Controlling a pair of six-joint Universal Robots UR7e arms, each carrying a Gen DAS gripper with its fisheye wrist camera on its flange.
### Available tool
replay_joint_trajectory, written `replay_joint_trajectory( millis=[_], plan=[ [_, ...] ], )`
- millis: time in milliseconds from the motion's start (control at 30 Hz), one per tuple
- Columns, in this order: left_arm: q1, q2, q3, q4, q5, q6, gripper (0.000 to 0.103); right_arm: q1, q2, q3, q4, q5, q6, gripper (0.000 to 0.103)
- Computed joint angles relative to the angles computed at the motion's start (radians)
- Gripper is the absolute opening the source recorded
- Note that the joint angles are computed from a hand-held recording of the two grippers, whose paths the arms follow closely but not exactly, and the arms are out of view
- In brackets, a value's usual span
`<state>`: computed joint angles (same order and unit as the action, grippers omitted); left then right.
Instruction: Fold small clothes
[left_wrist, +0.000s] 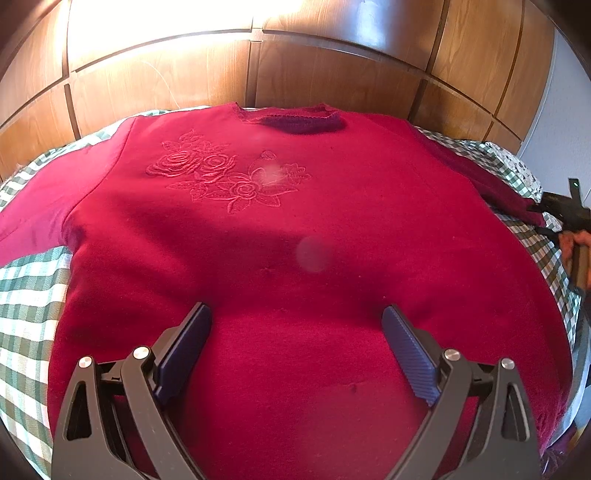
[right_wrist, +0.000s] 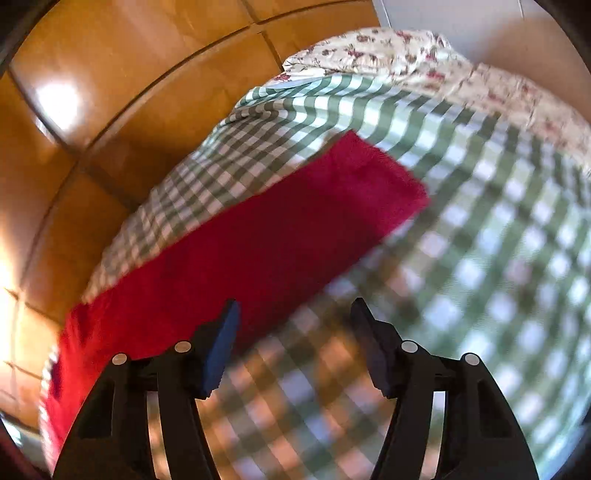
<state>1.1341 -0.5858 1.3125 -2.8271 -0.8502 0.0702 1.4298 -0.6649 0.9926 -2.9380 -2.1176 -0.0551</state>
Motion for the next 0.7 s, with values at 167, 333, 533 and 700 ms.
replay_joint_trajectory(
  millis=[167, 333, 533, 700],
  plan=[
    [0.0, -0.001, -0.002, 0.008, -0.001, -0.008, 0.094, 0.025, 0.114, -0.217, 0.122, -0.135, -0.021, 0.006],
    [0.005, -0.006, -0.003, 0.017, -0.014, -0.01, 0.094, 0.039, 0.18, -0.336, 0.121, -0.258, -0.1, 0.005],
    [0.007, -0.029, 0.005, 0.035, -0.043, -0.055, 0.094, 0.107, 0.183, -0.319, 0.033, -0.182, -0.25, 0.005],
    [0.015, -0.081, 0.038, 0.035, -0.103, -0.133, 0.08, 0.186, 0.24, -0.37, 0.032, -0.094, -0.37, 0.005]
  ],
)
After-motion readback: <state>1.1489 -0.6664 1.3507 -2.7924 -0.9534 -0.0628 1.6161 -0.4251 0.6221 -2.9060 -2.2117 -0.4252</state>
